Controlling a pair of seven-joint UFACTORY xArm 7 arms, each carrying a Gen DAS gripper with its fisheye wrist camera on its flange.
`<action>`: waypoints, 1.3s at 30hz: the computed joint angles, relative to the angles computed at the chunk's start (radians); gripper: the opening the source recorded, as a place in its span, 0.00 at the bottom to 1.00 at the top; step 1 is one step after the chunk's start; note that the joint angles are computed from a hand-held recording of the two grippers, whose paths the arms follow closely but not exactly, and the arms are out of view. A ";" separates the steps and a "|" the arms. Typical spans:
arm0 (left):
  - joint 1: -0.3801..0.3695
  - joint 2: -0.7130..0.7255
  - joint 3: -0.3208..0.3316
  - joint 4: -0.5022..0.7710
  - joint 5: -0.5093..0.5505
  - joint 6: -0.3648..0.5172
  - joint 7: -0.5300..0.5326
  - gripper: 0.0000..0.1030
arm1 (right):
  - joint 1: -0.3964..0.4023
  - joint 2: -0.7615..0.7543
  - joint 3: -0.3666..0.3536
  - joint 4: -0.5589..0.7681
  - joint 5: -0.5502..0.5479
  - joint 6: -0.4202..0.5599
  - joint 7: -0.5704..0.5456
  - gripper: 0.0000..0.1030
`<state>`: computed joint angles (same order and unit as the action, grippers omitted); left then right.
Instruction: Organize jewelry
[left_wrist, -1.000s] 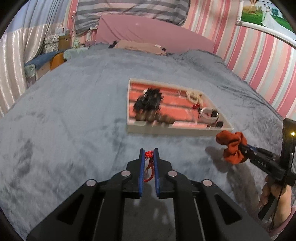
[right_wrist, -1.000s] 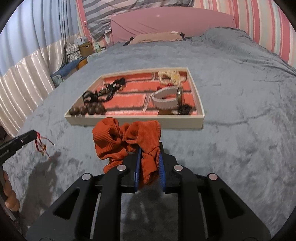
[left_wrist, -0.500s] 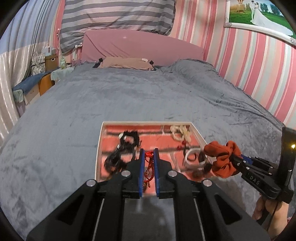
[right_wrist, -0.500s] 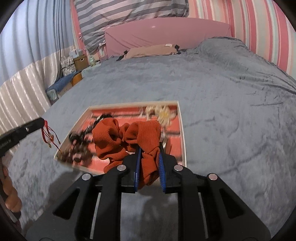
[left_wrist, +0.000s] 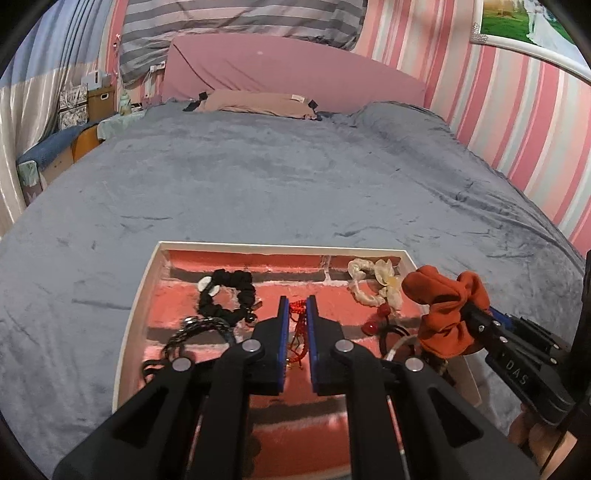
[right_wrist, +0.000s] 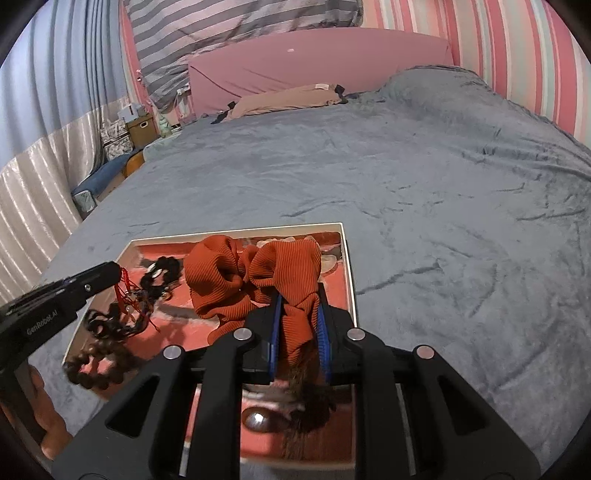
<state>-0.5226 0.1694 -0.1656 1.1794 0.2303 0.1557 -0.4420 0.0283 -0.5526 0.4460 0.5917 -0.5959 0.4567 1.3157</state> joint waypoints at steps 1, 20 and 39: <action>-0.012 0.010 0.012 0.004 0.022 -0.002 -0.020 0.09 | -0.020 0.015 0.009 0.000 -0.017 -0.016 0.015 0.17; -0.099 0.144 0.103 0.100 0.186 0.075 -0.146 0.10 | 0.044 0.216 -0.078 0.068 -0.205 0.012 0.114 0.17; -0.009 -0.173 0.017 -0.149 0.212 0.036 -0.156 0.56 | 0.142 -0.048 -0.090 0.002 -0.012 0.119 -0.030 0.77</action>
<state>-0.5314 -0.0039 -0.1486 1.0301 0.4418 0.1920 -0.5984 0.1707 -0.6010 0.3557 0.5940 -0.6079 0.5756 1.2854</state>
